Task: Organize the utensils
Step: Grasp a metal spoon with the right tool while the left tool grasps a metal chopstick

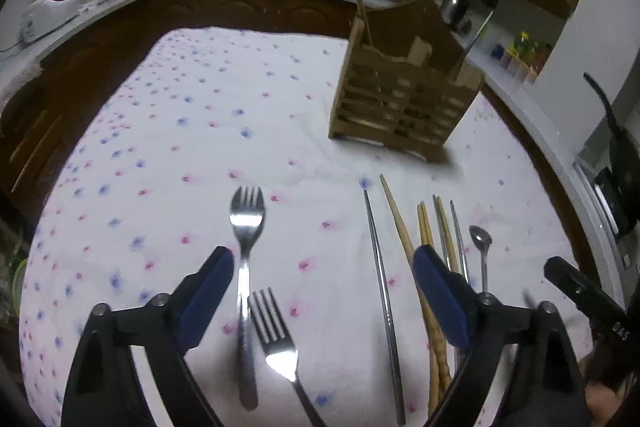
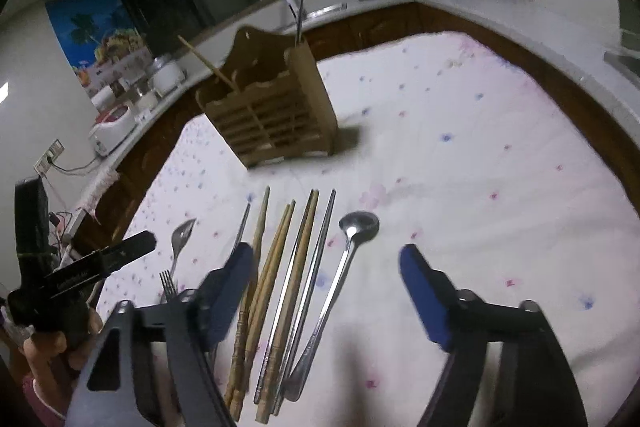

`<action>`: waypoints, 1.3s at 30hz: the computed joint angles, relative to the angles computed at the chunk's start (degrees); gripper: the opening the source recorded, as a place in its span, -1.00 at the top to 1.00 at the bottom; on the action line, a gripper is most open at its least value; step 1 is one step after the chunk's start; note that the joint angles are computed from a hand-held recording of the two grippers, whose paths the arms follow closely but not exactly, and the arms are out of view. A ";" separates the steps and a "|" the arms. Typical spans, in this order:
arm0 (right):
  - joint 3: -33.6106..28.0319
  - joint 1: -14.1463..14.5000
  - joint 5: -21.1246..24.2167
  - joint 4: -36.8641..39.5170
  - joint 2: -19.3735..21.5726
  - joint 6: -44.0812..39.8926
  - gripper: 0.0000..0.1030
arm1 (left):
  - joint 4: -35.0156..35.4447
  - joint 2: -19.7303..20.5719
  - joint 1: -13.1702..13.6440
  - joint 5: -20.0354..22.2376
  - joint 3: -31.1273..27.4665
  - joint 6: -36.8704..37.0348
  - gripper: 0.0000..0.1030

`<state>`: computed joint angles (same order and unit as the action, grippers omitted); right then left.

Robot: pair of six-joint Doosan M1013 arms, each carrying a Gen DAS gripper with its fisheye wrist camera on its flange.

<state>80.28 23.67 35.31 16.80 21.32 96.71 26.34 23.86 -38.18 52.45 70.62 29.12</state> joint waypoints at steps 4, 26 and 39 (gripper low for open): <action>-2.59 0.15 4.00 -1.00 2.37 0.33 -0.03 | -6.26 2.74 1.64 1.05 -3.28 5.28 -0.30; -9.41 -0.39 12.14 -3.40 8.58 1.41 0.64 | -11.92 17.19 3.62 15.00 -23.13 25.26 0.53; -8.03 -0.63 9.98 -0.24 7.31 -0.70 0.95 | -16.91 13.58 5.20 8.65 -17.74 23.79 0.95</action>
